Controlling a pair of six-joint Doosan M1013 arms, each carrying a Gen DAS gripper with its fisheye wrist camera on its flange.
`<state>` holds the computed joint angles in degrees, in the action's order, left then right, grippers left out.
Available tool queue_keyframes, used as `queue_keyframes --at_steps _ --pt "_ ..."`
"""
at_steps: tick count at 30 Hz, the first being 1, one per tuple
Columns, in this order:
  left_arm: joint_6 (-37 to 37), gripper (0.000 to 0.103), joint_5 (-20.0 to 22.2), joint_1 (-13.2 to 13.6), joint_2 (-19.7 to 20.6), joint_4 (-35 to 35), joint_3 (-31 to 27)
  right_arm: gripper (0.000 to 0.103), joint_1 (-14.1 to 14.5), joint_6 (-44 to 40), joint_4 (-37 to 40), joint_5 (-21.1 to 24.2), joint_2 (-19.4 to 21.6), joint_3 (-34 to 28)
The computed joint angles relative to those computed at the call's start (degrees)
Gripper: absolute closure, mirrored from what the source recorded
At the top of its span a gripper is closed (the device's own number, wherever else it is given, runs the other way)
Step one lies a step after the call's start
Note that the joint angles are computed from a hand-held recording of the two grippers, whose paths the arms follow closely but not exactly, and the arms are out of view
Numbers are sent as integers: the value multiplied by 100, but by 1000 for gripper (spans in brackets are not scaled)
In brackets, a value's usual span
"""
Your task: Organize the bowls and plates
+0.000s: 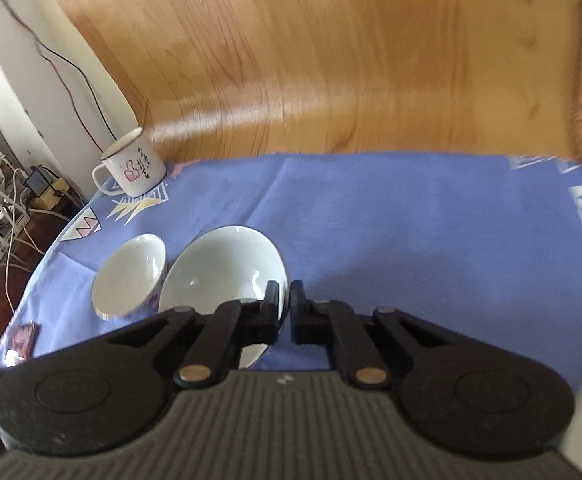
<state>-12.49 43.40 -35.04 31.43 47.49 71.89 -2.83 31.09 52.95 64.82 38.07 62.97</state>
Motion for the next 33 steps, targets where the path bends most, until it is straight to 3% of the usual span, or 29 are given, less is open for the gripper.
queue_keyframes --at_steps 4,10,16,23,33 --pt "551 88 -176 -145 171 -164 -347 95 -309 -420 470 -346 -254 487" --pt "2085 88 -313 -280 727 -950 -1349 95 -774 -1079 1183 -1068 -515 943" --pt "3278 88 152 -371 1373 -1686 -2479 95 -1030 -1199 1332 -1664 -536 1105" --pt "3690 88 724 -392 1726 -1930 -3115 94 -1095 -813 1139 -1644 -386 978" --pt "3716 84 927 -439 1790 -1655 -3276 86 -1123 -762 1161 -1758 -362 1027"
